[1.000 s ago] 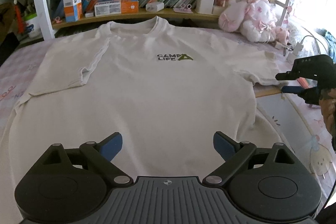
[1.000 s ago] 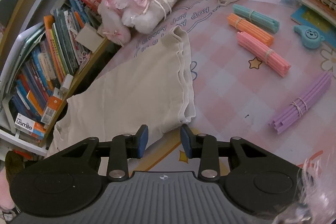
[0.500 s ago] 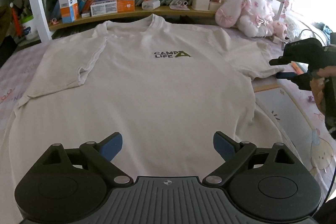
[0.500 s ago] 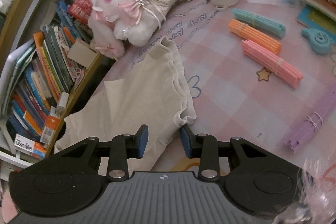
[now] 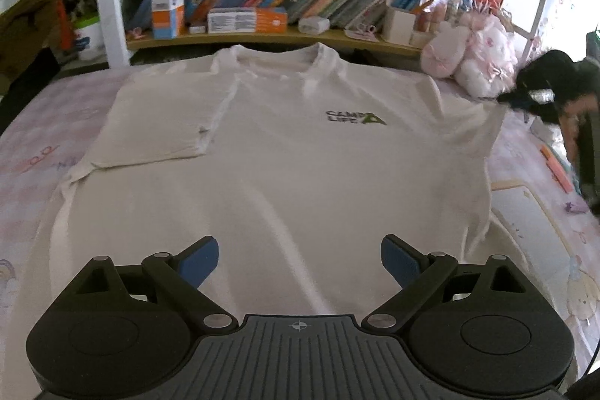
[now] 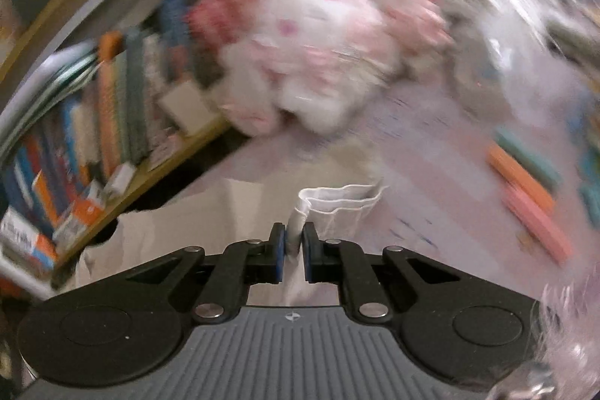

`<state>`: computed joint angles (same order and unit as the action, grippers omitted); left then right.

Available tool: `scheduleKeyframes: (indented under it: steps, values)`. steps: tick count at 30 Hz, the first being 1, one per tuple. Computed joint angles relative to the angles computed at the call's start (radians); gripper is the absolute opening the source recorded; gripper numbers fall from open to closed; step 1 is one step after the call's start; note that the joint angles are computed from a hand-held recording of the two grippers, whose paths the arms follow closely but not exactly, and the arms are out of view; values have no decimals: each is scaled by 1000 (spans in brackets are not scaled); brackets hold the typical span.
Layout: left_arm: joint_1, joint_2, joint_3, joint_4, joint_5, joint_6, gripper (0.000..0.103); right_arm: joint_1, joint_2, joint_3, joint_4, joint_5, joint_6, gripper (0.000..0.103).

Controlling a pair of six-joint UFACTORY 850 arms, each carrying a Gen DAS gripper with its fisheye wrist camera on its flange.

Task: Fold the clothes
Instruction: 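Grasp the sleeve hem with the right tool and fold it over the body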

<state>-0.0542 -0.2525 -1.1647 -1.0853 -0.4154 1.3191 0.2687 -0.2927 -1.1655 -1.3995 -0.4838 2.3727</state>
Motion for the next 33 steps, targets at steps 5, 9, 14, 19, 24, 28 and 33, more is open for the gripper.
scheduleKeyframes:
  steps: [5,9,14,19,24,28,33]
  values:
    - [43,-5,-6,-17,-24,33,95,60,-147,-231,138,-23,-490,9]
    - [78,-22,-22,-11,-43,6,95,123,-252,-349,240,37,-909,9]
    - [117,-54,-54,5,-78,-52,95,180,-342,-420,577,13,-1402,20]
    - [137,-78,-74,16,-107,-62,95,131,-261,-317,831,204,-1433,46]
    - [144,-95,-89,7,-135,-30,95,113,-242,-324,607,209,-1096,55]
    - [144,-95,-91,22,-148,-12,95,96,-353,-485,589,85,-1107,53]
    - [150,-70,-67,53,-128,33,95,86,-580,-811,696,-117,-1271,44]
